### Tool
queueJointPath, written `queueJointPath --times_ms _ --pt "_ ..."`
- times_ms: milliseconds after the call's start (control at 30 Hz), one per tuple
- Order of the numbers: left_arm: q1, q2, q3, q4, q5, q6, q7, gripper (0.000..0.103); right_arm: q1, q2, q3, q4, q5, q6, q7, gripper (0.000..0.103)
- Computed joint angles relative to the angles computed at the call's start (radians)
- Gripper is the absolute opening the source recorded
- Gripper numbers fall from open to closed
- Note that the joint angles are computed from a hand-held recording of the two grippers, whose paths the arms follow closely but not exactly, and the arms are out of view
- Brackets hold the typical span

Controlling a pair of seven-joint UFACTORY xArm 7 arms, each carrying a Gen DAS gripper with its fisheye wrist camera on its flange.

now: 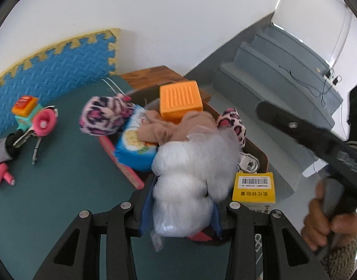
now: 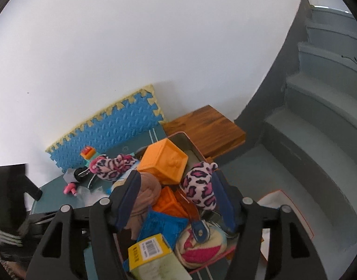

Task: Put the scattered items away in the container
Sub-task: 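Carry both items to the tin box and open the right tool on the plush, then lower the white bag into the tin box and open the left tool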

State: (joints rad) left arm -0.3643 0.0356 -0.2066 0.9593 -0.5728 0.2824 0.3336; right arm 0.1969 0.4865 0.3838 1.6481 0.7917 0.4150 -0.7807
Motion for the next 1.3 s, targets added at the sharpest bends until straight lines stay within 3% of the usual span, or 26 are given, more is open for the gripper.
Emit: queueJointPath --times_ms 67,100,167,433,733,1000,1100,1200,1300 --pt "0.0 0.022 -0.001 0.018 0.003 0.015 -0.006 0.045 -0.014 -0.016 0.012 -0.02 0.022 -0.006 -0.026 0.067" --pt "0.003 0.03 -0.003 0.024 -0.001 0.023 -0.005 0.054 -0.017 -0.019 0.013 -0.024 0.03 -0.005 -0.03 0.067" --pt "0.016 0.033 -0.017 0.031 -0.091 0.033 0.078 0.062 -0.02 -0.024 0.012 -0.031 0.044 -0.003 -0.038 0.067" --pt "0.018 -0.003 -0.012 0.014 -0.282 0.066 0.27 0.063 -0.028 -0.051 0.009 -0.061 0.089 0.027 -0.089 0.067" --pt "-0.003 -0.033 0.001 0.011 -0.371 0.077 0.377 0.062 -0.037 -0.147 -0.013 -0.155 0.255 0.114 -0.273 0.067" --pt "-0.028 -0.045 0.017 0.03 -0.479 0.121 0.491 0.063 -0.001 -0.189 -0.069 -0.18 0.392 0.102 -0.335 0.067" --pt "-0.027 -0.011 0.012 0.038 -0.439 0.1 0.471 0.063 0.015 -0.195 -0.086 -0.19 0.382 0.102 -0.333 0.067" --pt "-0.022 0.007 0.009 0.02 -0.346 0.038 0.355 0.063 0.021 -0.196 -0.094 -0.194 0.379 0.104 -0.326 0.067" --pt "-0.005 -0.003 0.003 0.008 -0.381 0.025 0.357 0.063 0.023 -0.196 -0.099 -0.199 0.375 0.105 -0.321 0.067"
